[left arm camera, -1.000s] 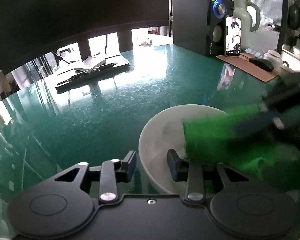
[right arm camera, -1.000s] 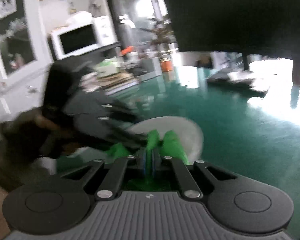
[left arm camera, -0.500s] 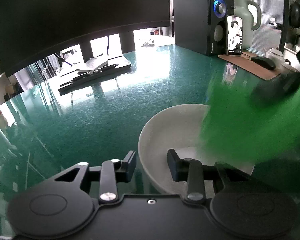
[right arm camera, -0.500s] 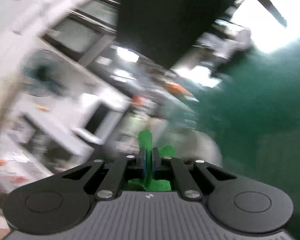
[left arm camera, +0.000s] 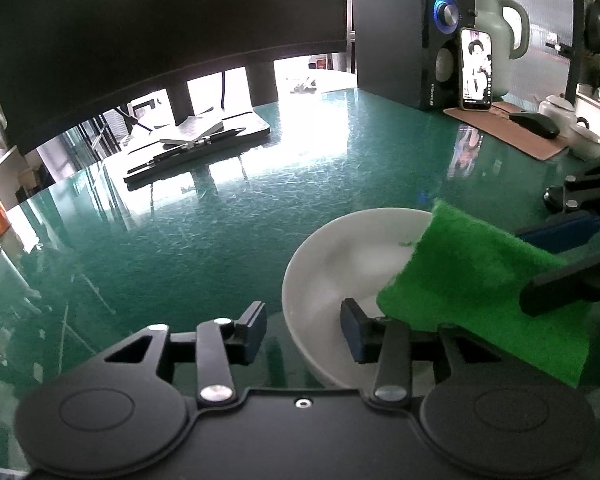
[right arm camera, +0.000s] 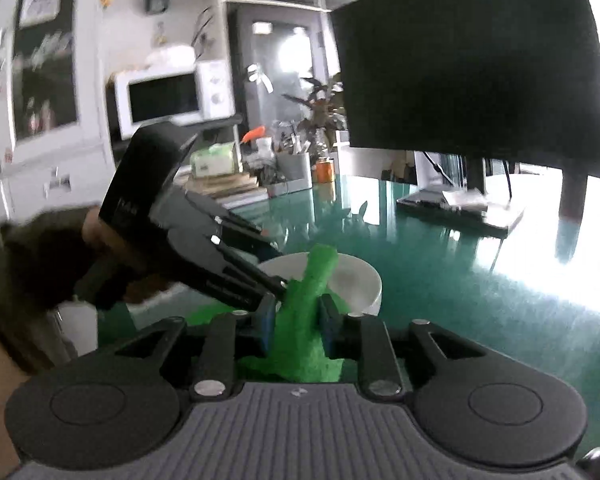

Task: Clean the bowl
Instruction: 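Wipe the cloth along the bowl rim with the right tool, then sweep the green cloth across the bowl's inside with the right tool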

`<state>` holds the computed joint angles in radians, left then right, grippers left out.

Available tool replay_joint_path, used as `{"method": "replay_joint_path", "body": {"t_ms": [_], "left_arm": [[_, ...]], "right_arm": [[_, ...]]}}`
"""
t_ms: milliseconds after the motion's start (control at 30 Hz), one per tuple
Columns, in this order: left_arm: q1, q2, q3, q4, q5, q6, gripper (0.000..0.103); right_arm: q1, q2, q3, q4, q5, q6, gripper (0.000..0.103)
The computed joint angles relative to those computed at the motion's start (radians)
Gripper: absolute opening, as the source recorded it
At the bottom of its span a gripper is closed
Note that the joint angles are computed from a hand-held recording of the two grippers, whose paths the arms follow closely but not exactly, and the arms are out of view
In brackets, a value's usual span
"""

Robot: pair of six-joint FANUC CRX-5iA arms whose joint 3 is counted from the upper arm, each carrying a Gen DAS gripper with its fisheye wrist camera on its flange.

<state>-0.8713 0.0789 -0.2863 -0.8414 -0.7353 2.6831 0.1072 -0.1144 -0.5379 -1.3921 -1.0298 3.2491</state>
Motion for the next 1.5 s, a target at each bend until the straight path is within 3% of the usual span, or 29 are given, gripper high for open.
{"method": "replay_joint_path", "body": {"t_ms": [67, 133, 233, 433, 700, 833, 1200, 1500], "left_arm": [[-0.001, 0.001, 0.000, -0.003, -0.002, 0.002, 0.044], [-0.003, 0.001, 0.001, -0.007, -0.005, 0.005, 0.045], [-0.007, 0.003, 0.003, -0.010, -0.009, 0.004, 0.045], [-0.003, 0.001, 0.000, -0.007, -0.001, -0.011, 0.045], [0.007, -0.001, -0.004, 0.001, 0.017, -0.032, 0.045], [0.010, -0.003, -0.008, 0.000, 0.024, -0.029, 0.045], [0.010, -0.005, -0.012, -0.003, 0.034, -0.028, 0.043], [0.005, -0.004, -0.013, -0.016, 0.037, -0.009, 0.043]], "right_arm": [[0.006, -0.004, -0.007, 0.002, 0.003, 0.019, 0.006], [0.016, -0.005, -0.009, 0.004, -0.006, 0.006, 0.005], [-0.015, 0.017, 0.004, 0.023, -0.095, -0.006, 0.005], [-0.025, 0.026, 0.011, 0.035, -0.127, 0.003, 0.005], [-0.038, 0.005, 0.007, 0.011, -0.009, 0.032, 0.005], [-0.023, 0.044, 0.036, -0.015, 0.046, 0.054, 0.005], [0.138, 0.156, 0.168, -0.004, 0.182, 0.028, 0.006], [0.247, 0.174, 0.204, 0.054, 0.180, 0.067, 0.006]]}}
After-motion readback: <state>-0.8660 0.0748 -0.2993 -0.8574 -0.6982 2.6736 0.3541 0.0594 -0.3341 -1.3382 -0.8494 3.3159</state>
